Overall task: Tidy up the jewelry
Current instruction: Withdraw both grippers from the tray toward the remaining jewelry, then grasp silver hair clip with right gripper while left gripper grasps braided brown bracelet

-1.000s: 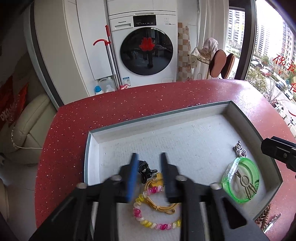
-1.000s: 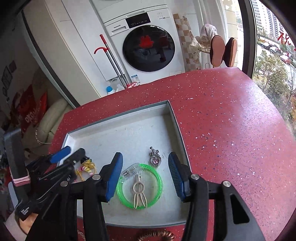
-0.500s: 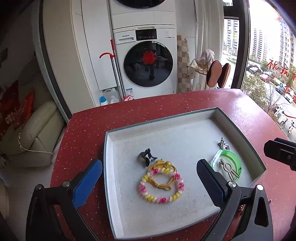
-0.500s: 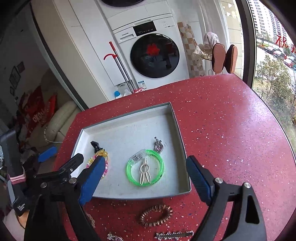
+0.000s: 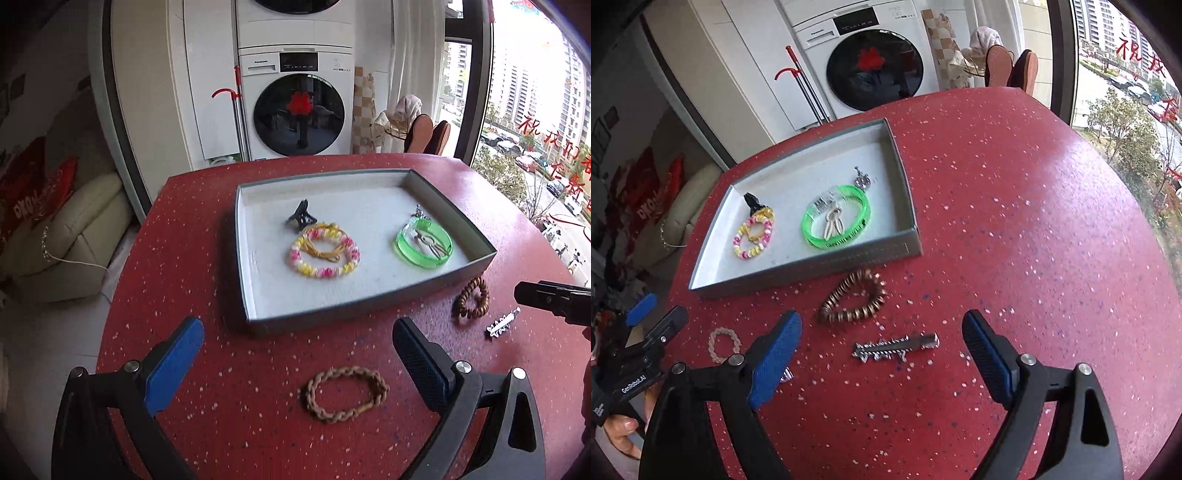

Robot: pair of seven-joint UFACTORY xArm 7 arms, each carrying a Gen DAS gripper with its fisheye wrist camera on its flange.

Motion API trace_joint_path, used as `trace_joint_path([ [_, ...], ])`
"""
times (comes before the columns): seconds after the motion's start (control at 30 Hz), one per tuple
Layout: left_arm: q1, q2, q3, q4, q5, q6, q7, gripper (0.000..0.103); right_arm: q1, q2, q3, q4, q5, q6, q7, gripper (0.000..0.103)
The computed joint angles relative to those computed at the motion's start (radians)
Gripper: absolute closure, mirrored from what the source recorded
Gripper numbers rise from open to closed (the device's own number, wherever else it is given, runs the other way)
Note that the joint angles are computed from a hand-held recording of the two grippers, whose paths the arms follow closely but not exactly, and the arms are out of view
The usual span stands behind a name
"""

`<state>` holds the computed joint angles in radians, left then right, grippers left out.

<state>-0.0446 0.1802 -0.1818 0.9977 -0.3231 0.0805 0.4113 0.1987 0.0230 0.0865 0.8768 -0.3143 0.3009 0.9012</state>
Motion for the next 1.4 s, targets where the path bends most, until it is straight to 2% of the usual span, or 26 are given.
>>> trace_joint_path([
  [0.2,-0.002,-0.019,0.017,-0.072,0.012,-0.006,-0.021,0.0,-0.005,-0.037,0.008,-0.055,-0.014,0.033,0.078,0.012],
  [0.37,0.002,-0.025,0.012,-0.102,0.019,-0.024,-0.02,0.0,-0.003,-0.035,0.024,-0.052,-0.11,0.067,0.239,0.012],
  [0.53,0.008,-0.025,-0.002,-0.109,0.004,-0.027,-0.006,0.0,0.028,0.014,0.029,0.031,-0.25,0.178,0.427,0.012],
  [0.63,-0.02,-0.02,0.028,-0.105,0.038,-0.019,-0.054,0.0,0.058,0.062,0.022,0.094,-0.286,0.261,0.492,0.017],
  [0.7,-0.04,-0.016,0.052,-0.103,0.073,-0.014,-0.105,0.0,0.081,0.094,0.013,0.128,-0.299,0.308,0.531,0.025],
  [0.8,-0.016,-0.014,0.026,-0.102,0.054,-0.014,-0.101,0.0,0.121,0.126,0.001,0.177,-0.361,0.394,0.593,0.03],
  [0.87,-0.017,-0.013,0.026,-0.104,0.062,-0.022,-0.102,0.0,0.137,0.137,-0.005,0.19,-0.394,0.407,0.608,0.034],
  [0.9,-0.013,-0.013,0.021,-0.105,0.062,-0.025,-0.096,0.0,0.141,0.141,-0.005,0.198,-0.392,0.42,0.597,0.043],
  [0.93,0.001,-0.012,0.004,-0.104,0.048,-0.026,-0.075,0.0,0.149,0.139,-0.007,0.2,-0.409,0.43,0.596,0.047],
  [0.97,0.015,-0.01,-0.013,-0.102,0.033,-0.023,-0.051,0.0,0.153,0.143,-0.004,0.208,-0.407,0.454,0.574,0.07],
  [1.0,0.023,-0.01,-0.023,-0.101,0.021,-0.021,-0.032,0.0,0.155,0.138,-0.006,0.203,-0.415,0.456,0.567,0.081],
  [1.07,0.045,-0.006,-0.05,-0.094,-0.015,-0.013,0.023,0.0,0.148,0.112,-0.006,0.17,-0.416,0.425,0.547,0.085],
  [1.13,0.064,-0.003,-0.073,-0.087,-0.06,0.001,0.082,0.0,0.136,0.083,-0.006,0.128,-0.424,0.373,0.535,0.085],
  [1.23,0.058,0.0,-0.071,-0.08,-0.098,0.024,0.129,0.0,0.116,0.047,-0.003,0.07,-0.443,0.294,0.538,0.086],
  [1.4,0.004,0.009,-0.031,-0.074,-0.083,0.04,0.125,0.0,0.087,0.007,0.012,0.018,-0.466,0.228,0.529,0.088],
])
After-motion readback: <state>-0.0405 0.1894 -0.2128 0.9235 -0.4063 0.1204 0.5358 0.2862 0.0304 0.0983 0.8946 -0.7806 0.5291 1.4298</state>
